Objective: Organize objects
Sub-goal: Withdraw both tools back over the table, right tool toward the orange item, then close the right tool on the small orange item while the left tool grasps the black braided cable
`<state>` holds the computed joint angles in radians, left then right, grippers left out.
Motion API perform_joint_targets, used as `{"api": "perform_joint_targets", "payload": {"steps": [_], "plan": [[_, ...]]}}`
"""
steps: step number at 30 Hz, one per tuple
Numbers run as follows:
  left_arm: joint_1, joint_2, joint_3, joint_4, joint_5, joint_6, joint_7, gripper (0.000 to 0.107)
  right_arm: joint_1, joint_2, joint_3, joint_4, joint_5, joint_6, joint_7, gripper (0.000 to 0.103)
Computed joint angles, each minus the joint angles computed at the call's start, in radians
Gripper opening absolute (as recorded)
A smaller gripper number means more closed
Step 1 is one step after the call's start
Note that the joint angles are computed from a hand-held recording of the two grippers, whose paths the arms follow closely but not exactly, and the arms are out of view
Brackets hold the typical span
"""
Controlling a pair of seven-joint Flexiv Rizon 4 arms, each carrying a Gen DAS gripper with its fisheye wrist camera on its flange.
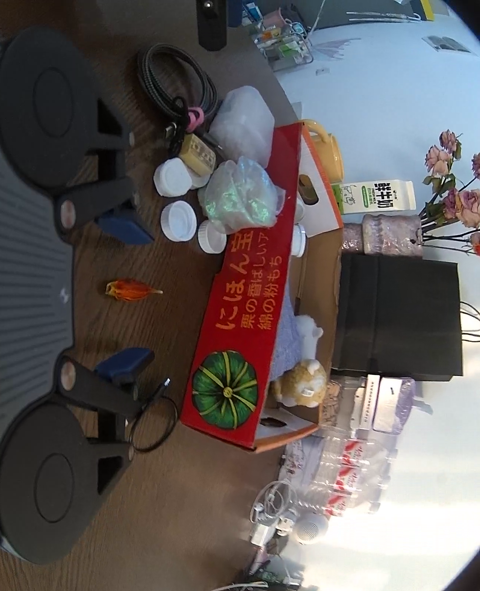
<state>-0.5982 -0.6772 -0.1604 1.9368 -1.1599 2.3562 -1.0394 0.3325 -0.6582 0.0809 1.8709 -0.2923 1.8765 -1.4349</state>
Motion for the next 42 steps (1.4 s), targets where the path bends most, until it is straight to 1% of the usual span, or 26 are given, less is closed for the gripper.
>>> {"api": "perform_joint_targets", "payload": {"steps": [1, 2, 4, 6, 7, 8, 12, 17, 18, 21, 22, 27, 31, 35, 38, 42], "plan": [[0.001, -0.001, -0.001, -0.001, 0.003, -0.002, -0.001, 0.103, -0.002, -0.003, 0.003, -0.003, -0.005, -0.008, -0.001, 0.047], [0.002, -0.002, -0.001, -0.002, 0.006, -0.004, -0.001, 0.103, -0.021, -0.009, 0.025, -0.006, -0.015, -0.003, -0.003, 0.041], [0.001, -0.005, 0.000, -0.007, 0.008, -0.008, 0.001, 0.103, -0.040, -0.012, 0.046, -0.006, -0.030, -0.002, -0.005, 0.034], [0.001, -0.007, 0.001, -0.011, 0.010, -0.012, 0.004, 0.103, -0.044, -0.014, 0.052, -0.002, -0.034, 0.012, -0.007, 0.014], [0.001, -0.009, 0.001, -0.013, 0.012, -0.016, 0.006, 0.103, -0.032, -0.014, 0.038, 0.002, -0.028, 0.023, -0.010, 0.012], [0.001, -0.010, 0.002, -0.015, 0.013, -0.020, 0.008, 0.103, -0.009, -0.013, 0.015, 0.007, -0.015, 0.035, -0.014, 0.012], [-0.004, -0.021, 0.004, -0.033, -0.014, -0.041, 0.040, 0.103, -0.014, -0.011, 0.020, 0.009, -0.020, 0.040, -0.018, 0.012], [-0.004, -0.029, 0.002, -0.043, -0.029, -0.059, 0.066, 0.103, 0.065, -0.004, -0.056, 0.037, 0.046, 0.123, -0.060, 0.012], [-0.006, -0.030, 0.003, -0.047, -0.036, -0.066, 0.081, 0.103, 0.072, -0.005, -0.061, 0.039, 0.059, 0.139, -0.068, 0.012], [-0.019, -0.036, -0.001, -0.073, -0.102, -0.097, 0.184, 0.103, 0.108, -0.006, -0.091, 0.049, 0.121, 0.198, -0.098, 0.012], [-0.017, -0.037, -0.006, -0.075, -0.107, -0.106, 0.205, 0.103, 0.122, -0.007, -0.101, 0.053, 0.145, 0.217, -0.111, 0.012], [-0.023, -0.050, -0.024, -0.110, -0.172, -0.114, 0.329, 0.103, 0.123, -0.005, -0.090, 0.060, 0.173, 0.242, -0.146, 0.012], [-0.009, -0.066, -0.071, -0.159, -0.258, -0.103, 0.472, 0.103, 0.115, -0.004, -0.078, 0.060, 0.175, 0.243, -0.160, 0.012], [0.030, -0.088, -0.136, -0.218, -0.337, -0.067, 0.601, 0.103, 0.109, -0.004, -0.070, 0.061, 0.177, 0.244, -0.164, 0.012], [0.073, -0.079, -0.163, -0.201, -0.308, -0.100, 0.556, 0.103, 0.108, -0.002, -0.067, 0.062, 0.177, 0.241, -0.166, 0.012], [0.077, -0.081, -0.137, -0.178, -0.237, -0.121, 0.473, 0.103, 0.100, -0.002, -0.059, 0.063, 0.168, 0.241, -0.165, 0.012]]}}
